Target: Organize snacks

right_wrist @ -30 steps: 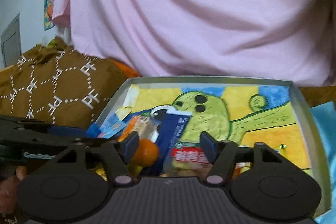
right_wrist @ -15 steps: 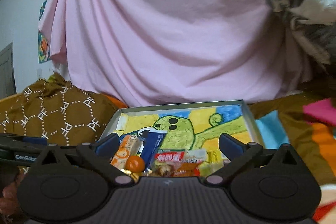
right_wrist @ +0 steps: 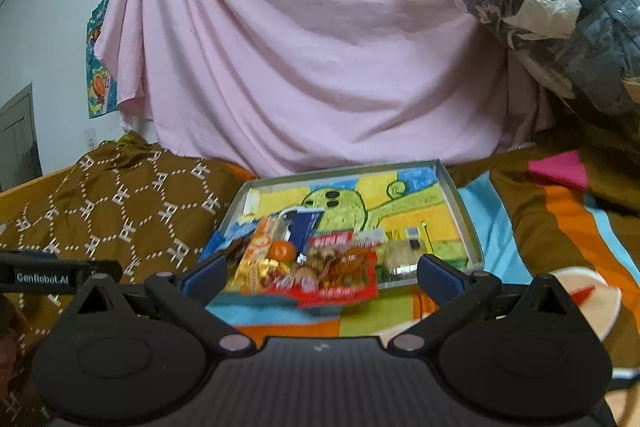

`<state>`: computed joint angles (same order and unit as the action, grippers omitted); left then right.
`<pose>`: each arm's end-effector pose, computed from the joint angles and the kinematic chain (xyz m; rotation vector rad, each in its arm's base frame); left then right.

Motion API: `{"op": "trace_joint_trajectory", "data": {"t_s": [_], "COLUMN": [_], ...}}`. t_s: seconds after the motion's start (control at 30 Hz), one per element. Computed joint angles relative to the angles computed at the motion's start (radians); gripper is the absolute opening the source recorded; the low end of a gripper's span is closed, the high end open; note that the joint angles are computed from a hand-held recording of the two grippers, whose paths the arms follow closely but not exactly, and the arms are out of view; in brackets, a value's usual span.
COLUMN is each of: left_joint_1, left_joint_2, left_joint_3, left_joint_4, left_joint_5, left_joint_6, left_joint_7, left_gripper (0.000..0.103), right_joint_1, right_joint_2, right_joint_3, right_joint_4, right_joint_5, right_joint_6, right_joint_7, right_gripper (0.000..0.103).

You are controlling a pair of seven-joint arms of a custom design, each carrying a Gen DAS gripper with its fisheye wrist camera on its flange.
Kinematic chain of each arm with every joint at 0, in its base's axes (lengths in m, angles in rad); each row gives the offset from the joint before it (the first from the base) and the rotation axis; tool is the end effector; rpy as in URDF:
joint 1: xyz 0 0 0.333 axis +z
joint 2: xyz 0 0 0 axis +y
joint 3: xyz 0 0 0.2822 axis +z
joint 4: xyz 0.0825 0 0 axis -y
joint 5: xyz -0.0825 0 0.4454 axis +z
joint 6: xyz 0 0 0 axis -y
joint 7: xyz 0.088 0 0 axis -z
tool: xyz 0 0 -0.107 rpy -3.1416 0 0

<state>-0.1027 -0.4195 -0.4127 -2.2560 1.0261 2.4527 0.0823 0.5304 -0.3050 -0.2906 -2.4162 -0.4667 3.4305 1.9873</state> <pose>0.4738 -0.2854 0.5305 -1.7163 1.2622 -0.7965 0.5135 0.1699 0.5139 -1.5509 1.1228 -0.7336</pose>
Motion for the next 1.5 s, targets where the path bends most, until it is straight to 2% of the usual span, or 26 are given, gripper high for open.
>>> {"op": "trace_joint_trajectory", "data": {"t_s": [0.3,0.5,0.6,1.13,1.4,1.5], "left_joint_1": [-0.069,-0.088,-0.093,-0.095,-0.094,-0.108], "left_joint_2": [-0.075,-0.102,-0.106,-0.108,-0.105,-0.094], "left_joint_3": [-0.029,-0.046,-0.052,-0.055,-0.054,-0.035], "left_joint_4": [-0.066,-0.085,-0.088,-0.085,-0.084,-0.073], "left_joint_5": [-0.139,-0.177,-0.189,-0.205,-0.211,-0.255], "left_joint_6": [-0.097,-0.117,-0.126,-0.138,-0.138,-0.148], "left_joint_7": [0.056,0.067,0.075,0.084,0.092,0.125], "left_gripper": [0.102,0.102,0.102,0.102,0.102,0.102], "right_joint_1": [-0.046,-0.094,-0.096,-0.083,-0.075,-0.072], "right_joint_2": [-0.171,-0.262,-0.288,-0.304,-0.303,-0.305], "right_joint_3": [0.054,0.109,0.116,0.143,0.151,0.150], "right_joint_4": [-0.164,-0.246,-0.267,-0.283,-0.283,-0.284], "right_joint_5": [0.111,0.190,0.224,0.411,0.463,0.475], "right_joint_6": [-0.090,-0.138,-0.147,-0.163,-0.166,-0.167], "right_joint_7": [-0.073,-0.123,-0.153,-0.318,-0.378,-0.393], "right_gripper": [0.103,0.103,0.103,0.103,0.103,0.103]}}
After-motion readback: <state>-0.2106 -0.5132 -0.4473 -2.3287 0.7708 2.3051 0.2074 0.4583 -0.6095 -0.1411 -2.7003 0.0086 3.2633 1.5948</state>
